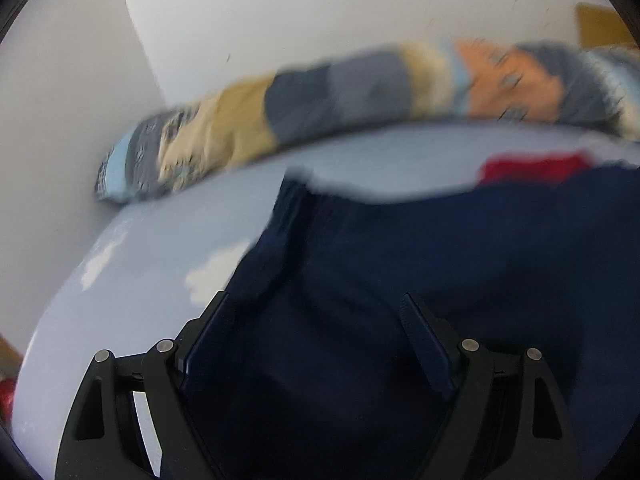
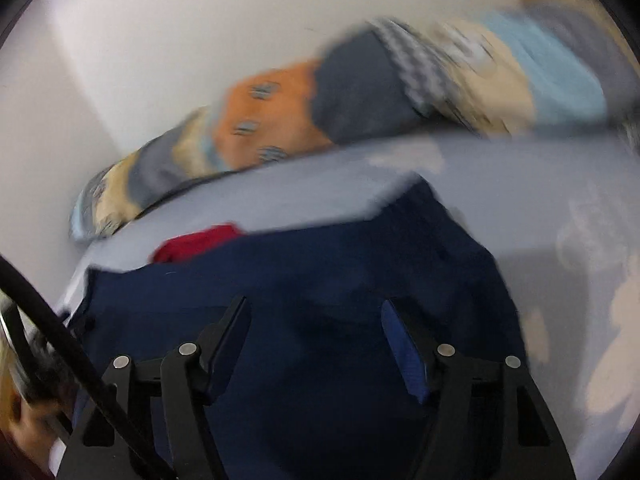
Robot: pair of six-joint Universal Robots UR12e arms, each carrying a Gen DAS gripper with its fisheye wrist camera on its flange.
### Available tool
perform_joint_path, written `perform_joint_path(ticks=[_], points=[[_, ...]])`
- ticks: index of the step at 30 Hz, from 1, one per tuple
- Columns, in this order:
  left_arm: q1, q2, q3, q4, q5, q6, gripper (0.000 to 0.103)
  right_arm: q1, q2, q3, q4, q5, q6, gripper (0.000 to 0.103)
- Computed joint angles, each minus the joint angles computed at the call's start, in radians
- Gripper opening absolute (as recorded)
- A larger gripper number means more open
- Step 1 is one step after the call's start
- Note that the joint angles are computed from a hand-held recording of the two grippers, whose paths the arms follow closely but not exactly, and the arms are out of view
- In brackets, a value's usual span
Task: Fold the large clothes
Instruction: 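Lay the folded hem onto the jacket and open both tools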
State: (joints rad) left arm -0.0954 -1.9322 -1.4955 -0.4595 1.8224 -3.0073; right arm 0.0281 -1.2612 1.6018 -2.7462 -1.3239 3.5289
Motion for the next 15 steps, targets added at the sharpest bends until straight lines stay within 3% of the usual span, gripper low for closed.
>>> perform_joint_path(ticks=[2, 4, 8, 11, 13, 15], points=[[0.031, 0.009, 0.002, -0.034, -0.096, -0.068, 0.084, -0.032, -0.008, 0.056, -0.081, 0.028, 0.085, 0.044], [0.049, 0.013, 0.002, -0.061, -0.143, -0.106, 0.084, -0.062, -0.01, 0.092, -0.149, 0.082, 0.188, 0.034], [0.067, 0.019, 0.006, -0.095, -0.188, -0.144, 0.084, -0.063, -0.019, 0.102, -0.146, 0.069, 0.2, 0.034], [0.057, 0.029, 0.014, -0.137, -0.103, -0.113, 0.084, -0.052, -0.038, 0.077, -0.033, 0.006, 0.154, 0.035], [0.067, 0.067, -0.024, -0.129, -0.11, -0.105, 0.084, -0.045, -0.065, 0.081, 0.007, -0.038, 0.136, 0.043], [0.084, 0.115, -0.075, -0.126, -0.154, -0.121, 0.084, -0.059, -0.11, 0.123, -0.018, 0.027, 0.151, 0.05]])
